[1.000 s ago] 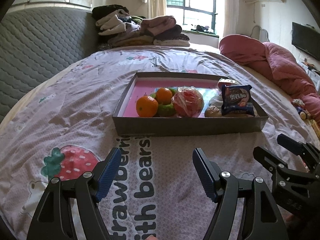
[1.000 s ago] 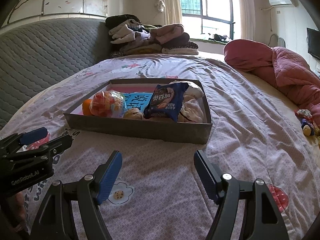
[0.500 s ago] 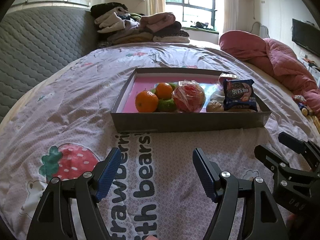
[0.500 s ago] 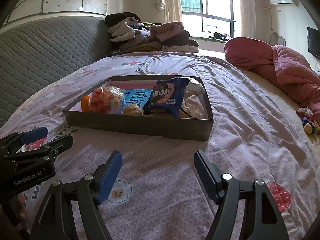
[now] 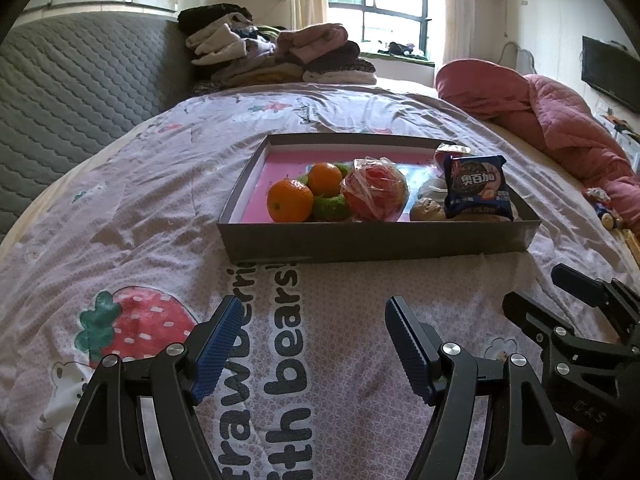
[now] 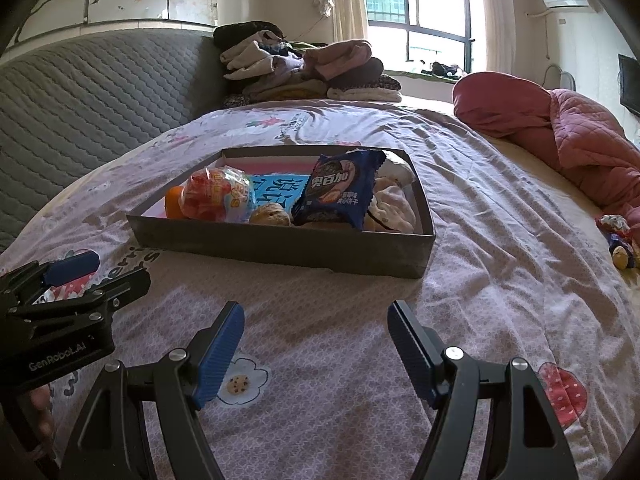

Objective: Organize objects

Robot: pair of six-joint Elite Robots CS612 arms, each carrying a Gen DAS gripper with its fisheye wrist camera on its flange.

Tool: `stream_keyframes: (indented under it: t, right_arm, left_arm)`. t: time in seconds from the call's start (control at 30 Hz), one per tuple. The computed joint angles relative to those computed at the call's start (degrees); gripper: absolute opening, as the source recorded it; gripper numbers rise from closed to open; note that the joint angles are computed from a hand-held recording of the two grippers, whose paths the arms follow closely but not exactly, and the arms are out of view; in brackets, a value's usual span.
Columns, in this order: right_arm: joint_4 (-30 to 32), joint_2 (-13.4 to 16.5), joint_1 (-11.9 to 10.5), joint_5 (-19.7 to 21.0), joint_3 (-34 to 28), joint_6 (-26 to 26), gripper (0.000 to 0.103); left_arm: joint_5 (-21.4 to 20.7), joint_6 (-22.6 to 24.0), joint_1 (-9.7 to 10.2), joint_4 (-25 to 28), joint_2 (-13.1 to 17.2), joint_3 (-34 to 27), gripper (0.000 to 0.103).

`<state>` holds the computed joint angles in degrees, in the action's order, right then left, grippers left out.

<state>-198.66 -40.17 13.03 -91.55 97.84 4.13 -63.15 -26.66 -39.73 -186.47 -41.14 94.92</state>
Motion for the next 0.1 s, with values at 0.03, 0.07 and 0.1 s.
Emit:
stream_keyframes:
  t: [0.03,0.07,0.1]
  right_arm:
    - [0.2,0.0,0.0,0.0,0.0,0.1,0.074]
    - [0.3,0.0,0.0,0.1,0.0,0.1,0.074]
    - [0.4,0.0,-0.1,0.1,0.0,0.1,0.074]
  left_arm:
    - [-0.3,0.1,0.03,-0.2,0.0,0.0,0.075]
    - [-0.5,0.1,0.05,-0.4,0.0,0.0,0.075]
    - [-0.4,0.1,0.03,-0.3,0.0,0.1,0.075]
